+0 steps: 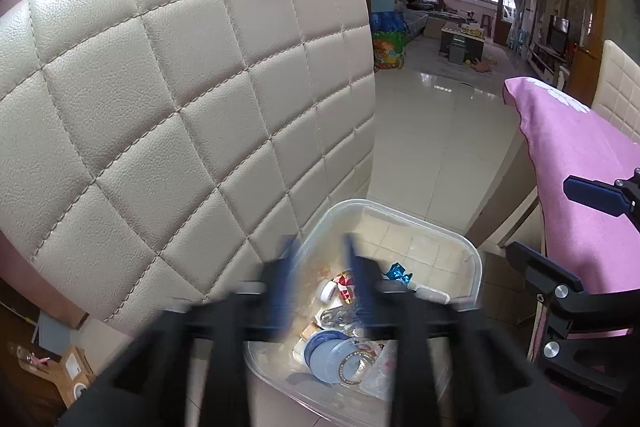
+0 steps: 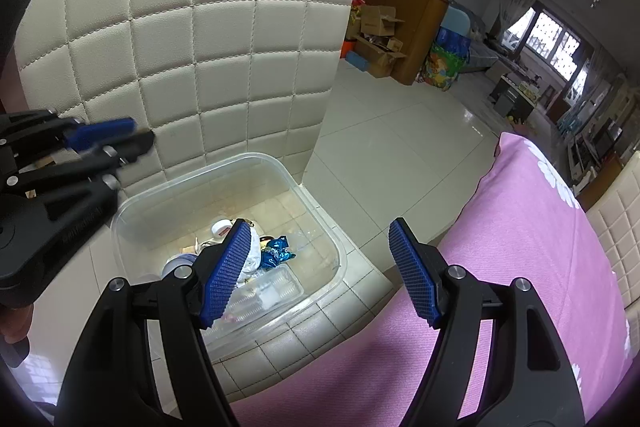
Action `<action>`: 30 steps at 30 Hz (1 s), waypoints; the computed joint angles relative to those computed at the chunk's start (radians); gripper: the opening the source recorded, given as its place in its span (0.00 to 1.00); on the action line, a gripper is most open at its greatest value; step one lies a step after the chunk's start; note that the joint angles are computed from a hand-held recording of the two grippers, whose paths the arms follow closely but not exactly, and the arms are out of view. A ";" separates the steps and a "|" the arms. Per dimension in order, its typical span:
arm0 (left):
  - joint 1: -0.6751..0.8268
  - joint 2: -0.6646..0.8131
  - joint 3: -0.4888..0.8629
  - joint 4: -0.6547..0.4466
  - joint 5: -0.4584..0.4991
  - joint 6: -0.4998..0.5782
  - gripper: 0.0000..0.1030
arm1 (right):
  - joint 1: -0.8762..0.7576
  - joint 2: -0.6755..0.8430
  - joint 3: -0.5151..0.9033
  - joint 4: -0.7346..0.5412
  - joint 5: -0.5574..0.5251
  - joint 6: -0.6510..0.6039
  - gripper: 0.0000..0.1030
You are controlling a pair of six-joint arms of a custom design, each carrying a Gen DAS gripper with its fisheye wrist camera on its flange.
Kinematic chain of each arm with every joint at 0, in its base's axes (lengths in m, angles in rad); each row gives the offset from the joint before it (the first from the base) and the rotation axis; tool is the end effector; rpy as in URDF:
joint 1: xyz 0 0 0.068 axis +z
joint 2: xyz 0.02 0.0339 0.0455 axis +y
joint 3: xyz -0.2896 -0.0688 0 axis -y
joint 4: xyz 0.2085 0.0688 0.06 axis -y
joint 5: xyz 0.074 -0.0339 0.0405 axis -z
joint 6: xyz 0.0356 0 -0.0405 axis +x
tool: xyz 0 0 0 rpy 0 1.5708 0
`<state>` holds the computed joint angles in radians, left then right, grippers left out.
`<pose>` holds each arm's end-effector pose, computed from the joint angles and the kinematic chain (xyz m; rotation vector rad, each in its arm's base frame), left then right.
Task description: Collect trash
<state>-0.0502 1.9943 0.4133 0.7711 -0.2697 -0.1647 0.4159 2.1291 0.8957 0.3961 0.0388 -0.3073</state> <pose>0.2717 -0.0042 0.0900 -0.2618 2.3392 0.2162 0.3412 0.1492 0.1008 -0.8348 2.2579 0.0035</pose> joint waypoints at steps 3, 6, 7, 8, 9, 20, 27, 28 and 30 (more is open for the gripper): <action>-0.036 0.000 -0.082 0.175 -0.084 0.013 0.76 | -0.002 -0.003 0.000 -0.002 -0.002 0.000 0.70; -0.055 -0.017 -0.079 0.156 -0.105 0.035 0.76 | -0.002 -0.004 0.001 -0.004 0.000 0.000 0.70; -0.060 -0.019 -0.077 0.153 -0.113 0.040 0.76 | -0.002 -0.004 0.002 -0.005 -0.001 0.002 0.70; -0.063 -0.020 -0.077 0.153 -0.118 0.043 0.76 | -0.002 -0.006 0.000 -0.004 -0.003 0.003 0.70; -0.064 -0.023 -0.076 0.150 -0.119 0.044 0.76 | -0.002 -0.010 -0.004 -0.002 -0.004 0.003 0.70; -0.064 -0.033 -0.077 0.130 -0.113 0.035 0.81 | -0.020 -0.028 -0.032 0.033 -0.013 0.007 0.82; -0.063 -0.040 -0.083 0.131 -0.115 0.032 0.81 | -0.023 -0.026 -0.033 0.040 -0.011 0.009 0.87; -0.061 -0.042 -0.085 0.130 -0.108 0.032 0.81 | -0.024 -0.027 -0.034 0.042 -0.014 0.011 0.88; -0.055 -0.045 -0.085 0.126 -0.098 0.030 0.81 | -0.027 -0.032 -0.040 0.045 -0.021 0.013 0.89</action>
<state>-0.1055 1.9497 0.3279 0.8967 -0.3680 -0.1348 0.3885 2.0975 0.8555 0.4411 0.0179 -0.2946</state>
